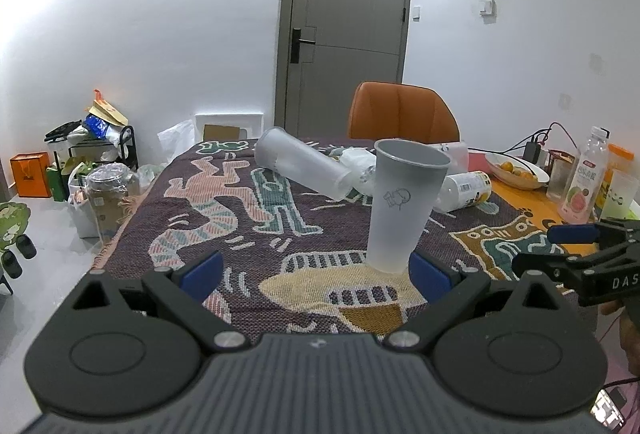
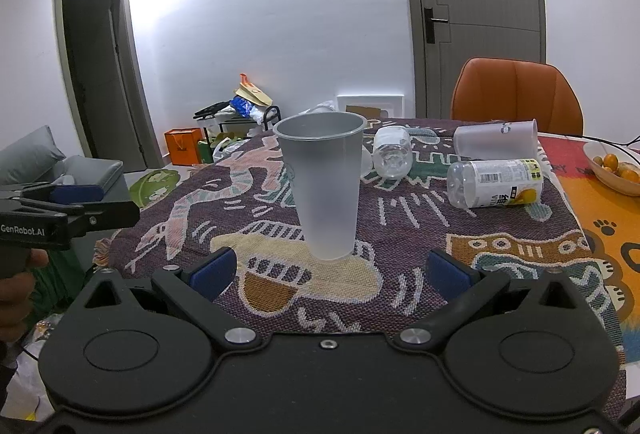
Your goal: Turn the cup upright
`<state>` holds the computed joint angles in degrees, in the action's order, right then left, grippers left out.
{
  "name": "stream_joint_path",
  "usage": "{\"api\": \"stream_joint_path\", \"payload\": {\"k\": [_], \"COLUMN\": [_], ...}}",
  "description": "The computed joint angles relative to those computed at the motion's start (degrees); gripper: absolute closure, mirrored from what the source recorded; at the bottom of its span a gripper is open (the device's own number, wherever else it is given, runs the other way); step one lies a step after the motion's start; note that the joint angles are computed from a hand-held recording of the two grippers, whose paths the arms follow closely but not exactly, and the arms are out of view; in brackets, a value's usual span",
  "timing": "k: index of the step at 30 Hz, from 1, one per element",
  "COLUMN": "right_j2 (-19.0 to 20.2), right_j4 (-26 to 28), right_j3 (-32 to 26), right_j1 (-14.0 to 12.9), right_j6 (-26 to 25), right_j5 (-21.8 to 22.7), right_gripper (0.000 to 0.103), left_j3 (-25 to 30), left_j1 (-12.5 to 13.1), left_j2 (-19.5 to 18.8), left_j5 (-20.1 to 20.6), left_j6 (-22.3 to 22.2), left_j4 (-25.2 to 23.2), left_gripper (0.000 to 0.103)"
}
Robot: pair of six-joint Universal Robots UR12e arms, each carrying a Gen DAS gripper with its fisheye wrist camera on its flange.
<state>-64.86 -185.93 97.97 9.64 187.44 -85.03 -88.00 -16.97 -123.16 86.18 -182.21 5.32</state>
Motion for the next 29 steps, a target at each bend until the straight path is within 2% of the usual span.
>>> {"api": "stream_joint_path", "payload": {"k": [12,29], "right_j2": [-0.12,-0.01], "right_j4": [-0.39,-0.30], "right_j3": [0.07,-0.02], "right_j1": [0.01,-0.13], "right_j6": [-0.10,0.31], "right_j5": [-0.08,-0.18], "right_gripper": [0.000,0.000], "left_j3": [0.28,0.20], "left_j1": [0.11,-0.18], "left_j2": [0.44,0.33], "left_j5": [-0.47,0.02], "left_j6": [-1.18,-0.25], "left_j4": [-2.05,-1.61], "left_gripper": [0.005,0.005]}}
